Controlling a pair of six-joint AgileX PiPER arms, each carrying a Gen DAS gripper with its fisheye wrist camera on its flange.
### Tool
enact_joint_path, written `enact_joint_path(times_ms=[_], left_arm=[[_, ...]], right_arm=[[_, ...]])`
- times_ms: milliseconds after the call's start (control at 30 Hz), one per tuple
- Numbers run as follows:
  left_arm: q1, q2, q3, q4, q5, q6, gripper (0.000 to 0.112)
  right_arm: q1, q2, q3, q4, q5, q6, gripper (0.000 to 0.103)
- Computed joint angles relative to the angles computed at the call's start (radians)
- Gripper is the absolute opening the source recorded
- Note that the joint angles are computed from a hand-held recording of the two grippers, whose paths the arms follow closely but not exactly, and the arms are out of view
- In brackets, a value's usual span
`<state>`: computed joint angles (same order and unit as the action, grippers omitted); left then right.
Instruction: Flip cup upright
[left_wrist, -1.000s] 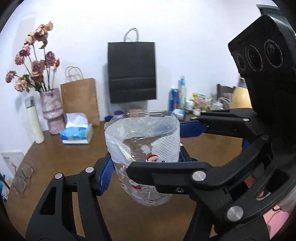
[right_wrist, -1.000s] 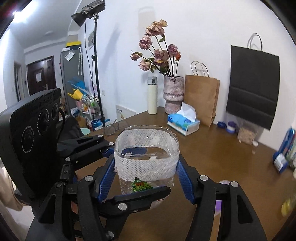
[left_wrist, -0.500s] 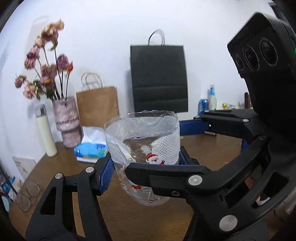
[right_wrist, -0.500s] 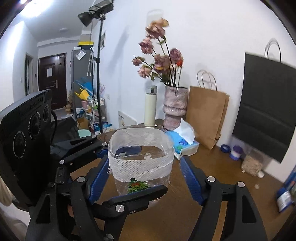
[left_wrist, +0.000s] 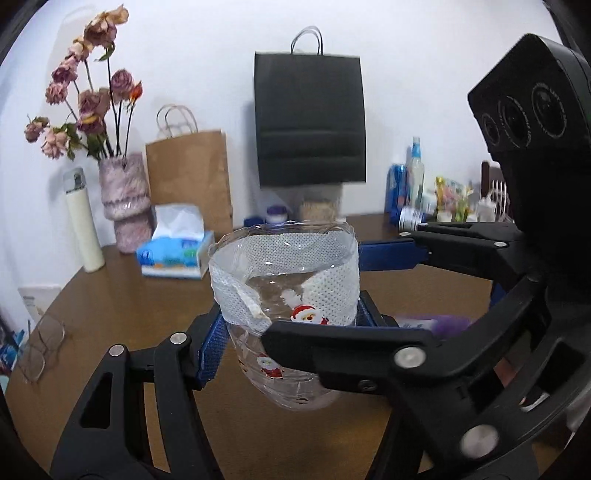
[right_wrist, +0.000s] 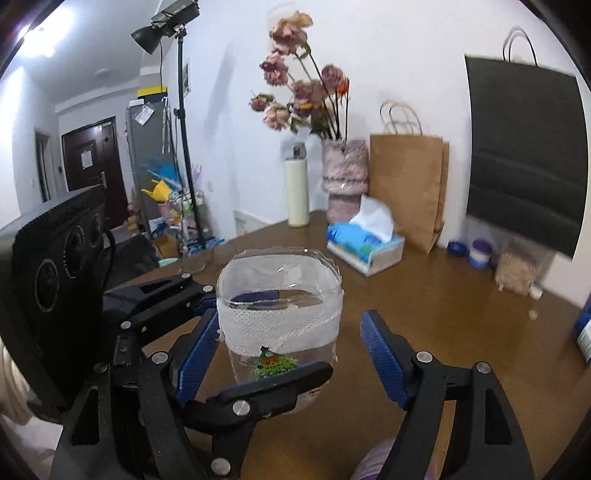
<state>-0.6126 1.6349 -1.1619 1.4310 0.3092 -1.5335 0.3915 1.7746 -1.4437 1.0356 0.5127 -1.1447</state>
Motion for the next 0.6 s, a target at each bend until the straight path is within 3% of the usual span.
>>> enact_joint_path(times_ms=[200,300,400,500,600], left_arm=[[-0.044,-0.014,0.048,-0.075,0.052,0.036,0.06],[-0.051,0.004,0.018,-0.244,0.098,0.189,0.063],[-0.058,0.013,0.019,-0.334,0.13,0.293,0.066],[-0.06,0.007,0.031,-0.487,0.172,0.444,0.091],[-0.074,-0.017,0.058,-0.532,0.24,0.489,0.092]], right_arm=[[-0.028,0.011,0.09,0.162,0.063,-0.098,0.081],[-0.018,0.015,0.093,0.152,0.083,-0.109,0.065],[0.031,0.01,0.107,0.068,0.001,-0.063,0.065],[0.076,0.01,0.138,0.018,-0.11,-0.041,0.065],[0.103,0.028,0.144,-0.08,-0.166,0.038,0.067]])
